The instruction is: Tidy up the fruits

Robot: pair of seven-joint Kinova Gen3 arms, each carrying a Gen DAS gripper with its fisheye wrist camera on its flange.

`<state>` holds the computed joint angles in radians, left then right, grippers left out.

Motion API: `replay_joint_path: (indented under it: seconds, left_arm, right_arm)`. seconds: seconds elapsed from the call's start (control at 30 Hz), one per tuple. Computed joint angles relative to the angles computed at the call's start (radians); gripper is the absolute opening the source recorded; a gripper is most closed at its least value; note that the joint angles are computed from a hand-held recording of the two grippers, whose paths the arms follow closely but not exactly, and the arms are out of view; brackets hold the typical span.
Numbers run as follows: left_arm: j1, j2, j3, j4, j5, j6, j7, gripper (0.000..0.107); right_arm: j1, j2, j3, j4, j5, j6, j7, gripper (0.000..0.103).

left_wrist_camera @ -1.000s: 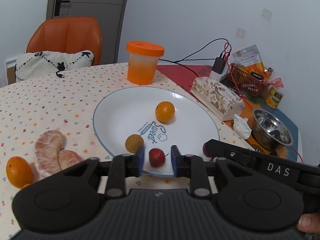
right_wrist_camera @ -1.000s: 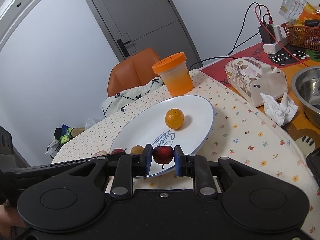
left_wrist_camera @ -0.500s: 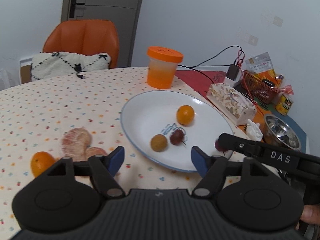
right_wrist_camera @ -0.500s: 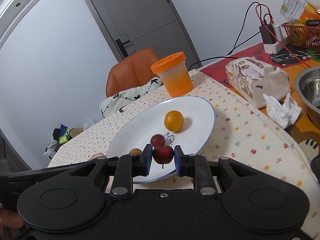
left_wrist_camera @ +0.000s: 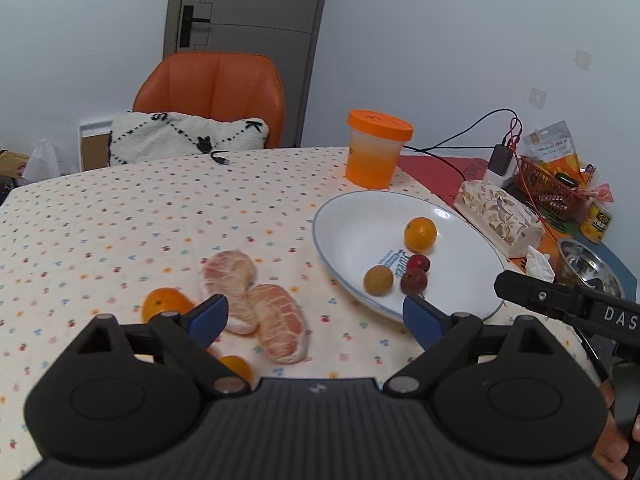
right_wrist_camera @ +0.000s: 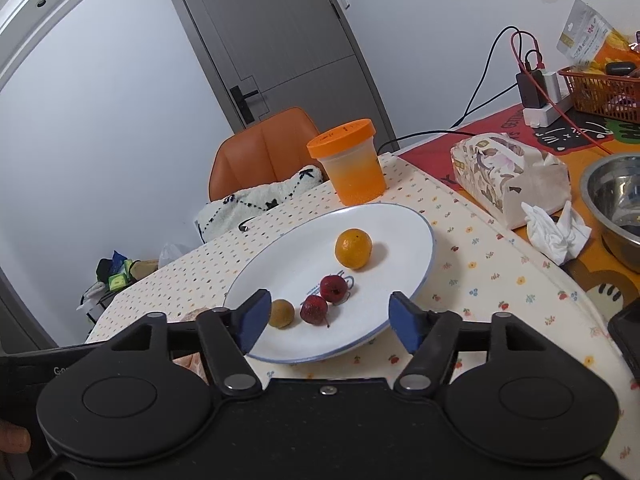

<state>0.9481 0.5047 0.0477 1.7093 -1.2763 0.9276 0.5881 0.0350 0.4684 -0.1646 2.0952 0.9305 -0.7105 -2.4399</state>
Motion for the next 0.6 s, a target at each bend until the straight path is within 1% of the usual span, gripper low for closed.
replay_joint_path:
  seconds: [0.13,0.23,0.33,0.4,0.47,0.6]
  left_arm:
    - [0.015,-0.018,0.004,0.031,0.0,0.029,0.039,0.093]
    - [0.019,-0.03,0.015,0.054,0.0,0.047,0.069,0.093]
    - [0.024,-0.042,0.028,0.08,-0.011,0.06,0.106,0.094]
    - [0.021,-0.051,0.041,0.092,-0.011,0.067,0.109,0.094]
    - [0.023,-0.055,0.052,0.096,-0.004,0.085,0.109,0.094]
    - [0.03,-0.062,0.07,0.105,0.017,0.117,0.112,0.094]
  right_arm:
    - [-0.001,-0.012,0.0,0.017,0.003,-0.003,0.004,0.073]
    - [-0.007,-0.022,0.001,0.031,-0.005,-0.005,0.018,0.08]
    - [-0.008,-0.031,0.001,0.044,-0.006,-0.007,0.023,0.084]
    - [-0.01,-0.037,0.0,0.052,-0.01,-0.009,0.025,0.091]
    - [-0.012,-0.045,0.001,0.064,-0.014,-0.017,0.036,0.102]
    - [-0.031,-0.072,0.0,0.079,-0.023,0.01,0.053,0.103]
